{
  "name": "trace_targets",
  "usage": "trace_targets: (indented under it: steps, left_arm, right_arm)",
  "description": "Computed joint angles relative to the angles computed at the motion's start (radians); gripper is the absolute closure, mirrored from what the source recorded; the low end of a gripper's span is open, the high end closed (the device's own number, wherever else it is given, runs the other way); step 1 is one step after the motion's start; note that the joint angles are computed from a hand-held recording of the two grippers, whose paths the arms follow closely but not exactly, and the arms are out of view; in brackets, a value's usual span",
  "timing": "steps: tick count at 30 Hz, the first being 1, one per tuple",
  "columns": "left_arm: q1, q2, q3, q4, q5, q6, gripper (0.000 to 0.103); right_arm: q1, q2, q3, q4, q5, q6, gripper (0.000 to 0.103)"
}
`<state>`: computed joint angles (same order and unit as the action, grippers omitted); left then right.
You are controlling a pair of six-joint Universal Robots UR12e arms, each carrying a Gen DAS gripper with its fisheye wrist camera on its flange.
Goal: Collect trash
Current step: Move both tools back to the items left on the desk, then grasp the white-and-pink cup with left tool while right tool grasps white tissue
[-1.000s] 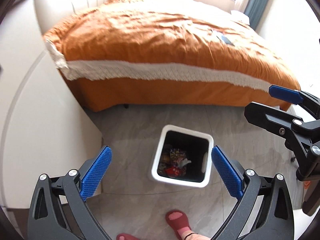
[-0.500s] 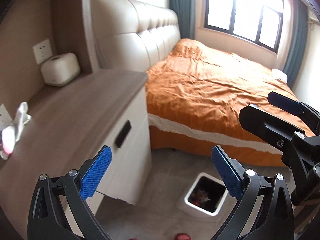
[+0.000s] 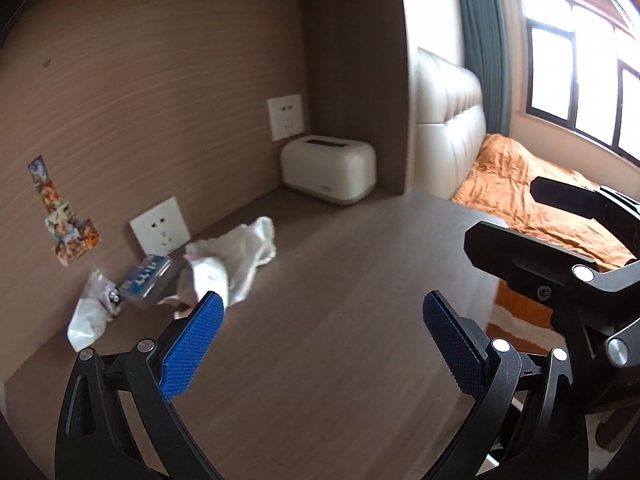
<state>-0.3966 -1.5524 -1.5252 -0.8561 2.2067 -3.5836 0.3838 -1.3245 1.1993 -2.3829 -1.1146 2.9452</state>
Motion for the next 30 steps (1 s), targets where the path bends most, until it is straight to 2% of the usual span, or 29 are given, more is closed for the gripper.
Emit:
trace_targets:
  steps: [6,8,10,16,20,22,28,30]
  left_arm:
    - [0.12,0.072,-0.089,0.018,-0.107,-0.006,0.006]
    - [0.146,0.084,-0.109,0.026,-0.128,0.003,0.007]
    - [0.175,0.096,-0.128,0.025,-0.174,0.017,0.015]
    - [0.231,0.106,-0.155,-0.013,-0.263,0.033,0.015]
    - [0.259,0.108,-0.16,-0.021,-0.316,0.014,0.016]
    - [0.269,0.103,-0.155,-0.039,-0.341,-0.005,0.034]
    - [0.289,0.105,-0.171,-0.036,-0.382,-0.081,0.06]
    - [0.294,0.106,-0.177,-0.037,-0.388,-0.091,0.064]
  right_arm:
    - [0.072,0.113,-0.134,0.075,-0.039,-0.052,0.004]
    - [0.088,0.153,-0.183,0.132,-0.034,-0.054,0.004]
    - [0.104,0.187,-0.223,0.162,-0.047,-0.048,0.004]
    - [0.129,0.261,-0.309,0.23,-0.086,-0.047,0.004]
    - [0.145,0.309,-0.371,0.271,-0.129,-0.047,0.004]
    - [0.15,0.33,-0.4,0.289,-0.143,-0.043,0.004]
    - [0.167,0.399,-0.503,0.37,-0.168,-0.045,0.004]
    - [0.173,0.415,-0.526,0.383,-0.178,-0.054,0.004]
